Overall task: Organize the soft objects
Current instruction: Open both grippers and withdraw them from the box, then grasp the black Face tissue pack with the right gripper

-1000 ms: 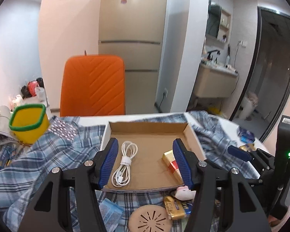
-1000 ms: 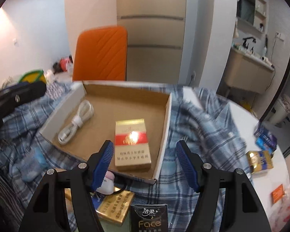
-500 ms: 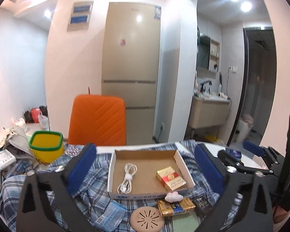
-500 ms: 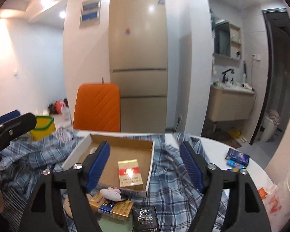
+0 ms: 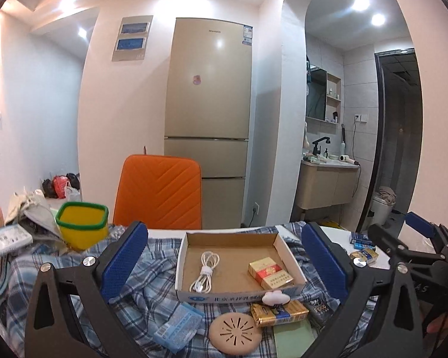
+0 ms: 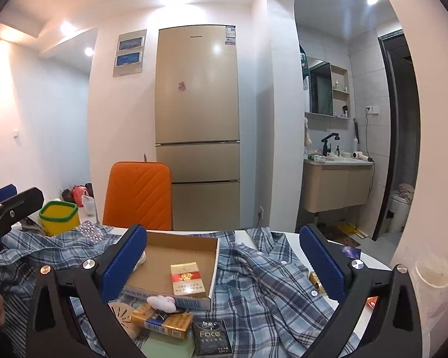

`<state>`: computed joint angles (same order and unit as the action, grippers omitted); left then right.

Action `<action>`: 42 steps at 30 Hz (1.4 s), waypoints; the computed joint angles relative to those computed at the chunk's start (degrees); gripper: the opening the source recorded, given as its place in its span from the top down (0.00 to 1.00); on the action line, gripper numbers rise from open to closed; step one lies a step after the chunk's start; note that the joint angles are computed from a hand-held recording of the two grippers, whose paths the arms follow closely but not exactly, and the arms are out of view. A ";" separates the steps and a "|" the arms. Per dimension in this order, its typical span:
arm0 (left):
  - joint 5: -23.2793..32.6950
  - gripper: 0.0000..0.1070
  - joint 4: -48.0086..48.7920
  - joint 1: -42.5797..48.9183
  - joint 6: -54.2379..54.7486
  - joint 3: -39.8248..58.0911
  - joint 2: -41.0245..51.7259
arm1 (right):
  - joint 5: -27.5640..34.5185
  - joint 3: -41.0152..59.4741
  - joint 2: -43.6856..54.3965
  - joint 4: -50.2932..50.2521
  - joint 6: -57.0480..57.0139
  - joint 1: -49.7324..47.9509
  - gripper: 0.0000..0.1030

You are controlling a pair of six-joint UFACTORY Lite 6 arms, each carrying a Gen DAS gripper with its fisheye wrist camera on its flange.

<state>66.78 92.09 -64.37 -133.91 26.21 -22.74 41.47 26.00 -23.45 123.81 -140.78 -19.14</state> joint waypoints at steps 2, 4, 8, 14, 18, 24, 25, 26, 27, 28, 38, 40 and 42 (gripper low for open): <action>-1.14 0.04 0.67 0.63 -2.02 -1.44 0.23 | 0.62 -1.54 -0.82 0.23 -0.57 -0.27 0.00; -2.69 0.04 1.09 1.58 -3.69 -2.31 1.13 | 0.51 -2.94 -1.16 1.43 -2.22 0.12 0.00; -4.76 0.04 1.67 2.45 -6.34 -3.43 3.15 | 0.02 -4.54 -1.20 2.17 -4.36 1.01 0.00; -8.24 0.04 2.94 4.19 -9.34 -4.69 5.04 | -2.21 -5.02 0.76 5.70 -8.18 3.51 0.00; -10.86 0.04 2.96 5.11 -10.14 -4.67 6.77 | -4.10 -3.81 3.47 6.43 -8.58 4.12 0.00; -12.51 0.04 1.23 4.70 -11.09 -5.64 8.74 | -7.11 -1.63 6.72 3.93 -4.64 3.99 0.00; -13.07 0.04 1.15 5.22 -11.12 -5.48 9.47 | -7.90 -1.07 7.46 3.70 -4.08 4.24 0.00; -14.29 0.04 1.37 6.09 -11.18 -5.39 9.77 | -8.96 -0.37 8.30 3.56 -3.56 4.66 0.00; -15.87 0.04 1.92 7.35 -11.48 -5.08 10.41 | -10.01 0.36 9.16 3.46 -3.13 5.14 0.00; -16.82 0.04 1.34 8.30 -10.98 -4.55 11.24 | -11.08 0.73 9.48 3.29 -2.68 5.59 0.00; -25.01 0.04 4.61 14.05 -12.33 -4.40 14.29 | -22.60 8.52 20.95 -2.75 2.60 13.52 0.00; -26.65 0.04 6.00 15.39 -13.24 -4.71 14.12 | -23.42 8.97 21.89 1.00 -2.12 14.86 0.00; -28.41 0.05 8.36 16.72 -14.87 -5.09 14.27 | -24.66 10.06 23.16 2.12 -5.18 15.94 0.02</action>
